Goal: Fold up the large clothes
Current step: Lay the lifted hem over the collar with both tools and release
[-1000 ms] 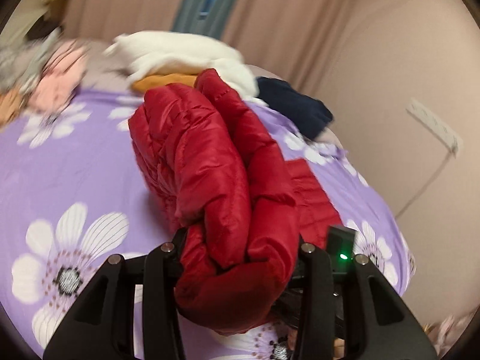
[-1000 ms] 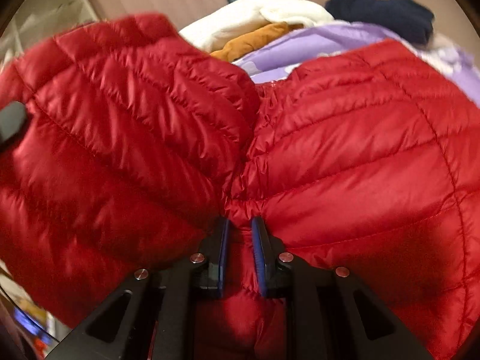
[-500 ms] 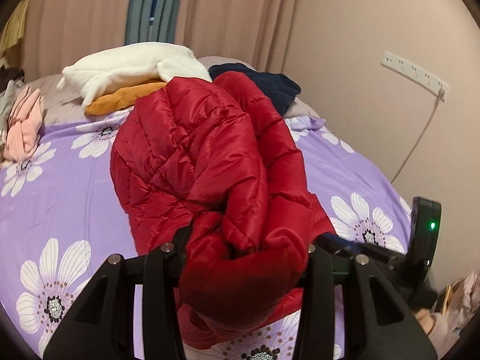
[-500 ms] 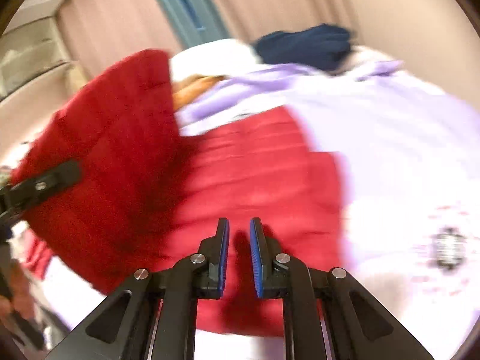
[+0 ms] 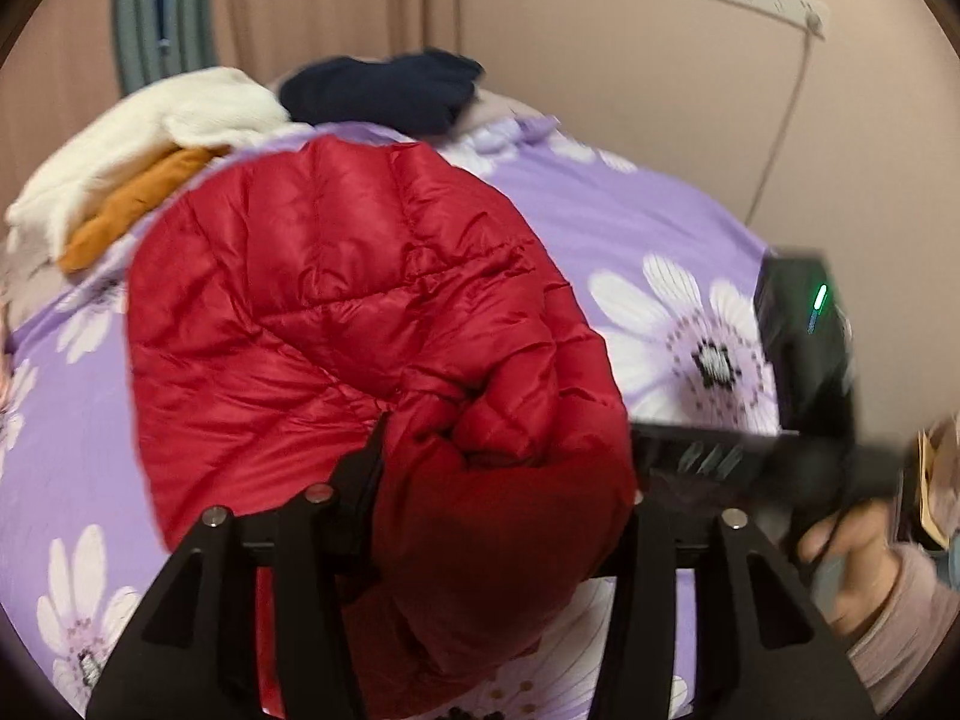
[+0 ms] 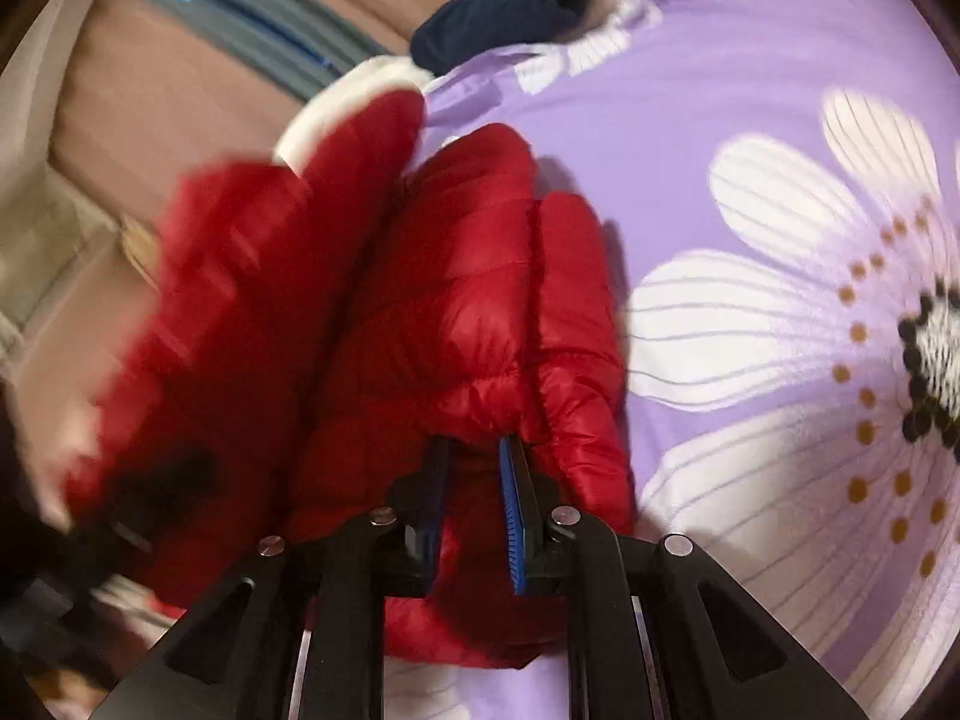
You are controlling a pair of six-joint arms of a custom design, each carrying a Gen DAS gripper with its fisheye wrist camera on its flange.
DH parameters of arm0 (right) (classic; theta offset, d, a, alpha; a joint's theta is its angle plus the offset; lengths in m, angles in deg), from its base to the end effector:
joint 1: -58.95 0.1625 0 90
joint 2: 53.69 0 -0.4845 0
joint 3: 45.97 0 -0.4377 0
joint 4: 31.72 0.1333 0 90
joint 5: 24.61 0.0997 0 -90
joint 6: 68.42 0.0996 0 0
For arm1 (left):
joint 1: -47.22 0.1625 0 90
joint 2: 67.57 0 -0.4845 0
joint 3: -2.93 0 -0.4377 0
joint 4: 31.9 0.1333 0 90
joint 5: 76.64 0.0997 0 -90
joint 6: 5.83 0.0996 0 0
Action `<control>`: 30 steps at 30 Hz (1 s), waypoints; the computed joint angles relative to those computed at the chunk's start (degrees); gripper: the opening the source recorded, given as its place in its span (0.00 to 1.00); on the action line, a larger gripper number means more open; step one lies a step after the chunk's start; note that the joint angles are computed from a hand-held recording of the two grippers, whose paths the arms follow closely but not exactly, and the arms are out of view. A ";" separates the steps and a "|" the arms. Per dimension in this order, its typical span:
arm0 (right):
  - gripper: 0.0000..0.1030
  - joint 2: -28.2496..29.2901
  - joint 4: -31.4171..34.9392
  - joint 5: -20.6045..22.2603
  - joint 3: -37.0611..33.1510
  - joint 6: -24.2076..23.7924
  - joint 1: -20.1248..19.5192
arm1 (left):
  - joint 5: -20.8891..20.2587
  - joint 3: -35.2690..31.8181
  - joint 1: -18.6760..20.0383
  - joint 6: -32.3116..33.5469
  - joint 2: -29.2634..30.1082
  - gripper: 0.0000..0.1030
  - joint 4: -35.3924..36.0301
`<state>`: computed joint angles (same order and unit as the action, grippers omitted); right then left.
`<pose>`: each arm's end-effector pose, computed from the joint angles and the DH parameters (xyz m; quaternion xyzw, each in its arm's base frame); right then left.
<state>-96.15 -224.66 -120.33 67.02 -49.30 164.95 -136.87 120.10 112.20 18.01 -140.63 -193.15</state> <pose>0.2952 -0.5818 0.0467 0.0400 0.9583 -0.2802 0.0384 -0.0812 -0.6061 0.2899 0.3337 0.8803 -0.2293 0.2474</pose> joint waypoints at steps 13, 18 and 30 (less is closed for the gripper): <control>0.57 -1.09 0.81 14.33 -3.47 -1.32 -0.34 | -1.33 -0.23 -0.14 0.12 0.07 0.57 3.04; 0.31 0.20 4.30 10.91 -6.43 -4.62 1.07 | -1.39 0.32 -0.30 -0.55 -0.45 0.59 3.18; 0.13 0.32 -3.27 4.29 -3.57 -3.37 0.04 | -18.70 -3.99 2.16 -9.53 -8.04 0.61 15.14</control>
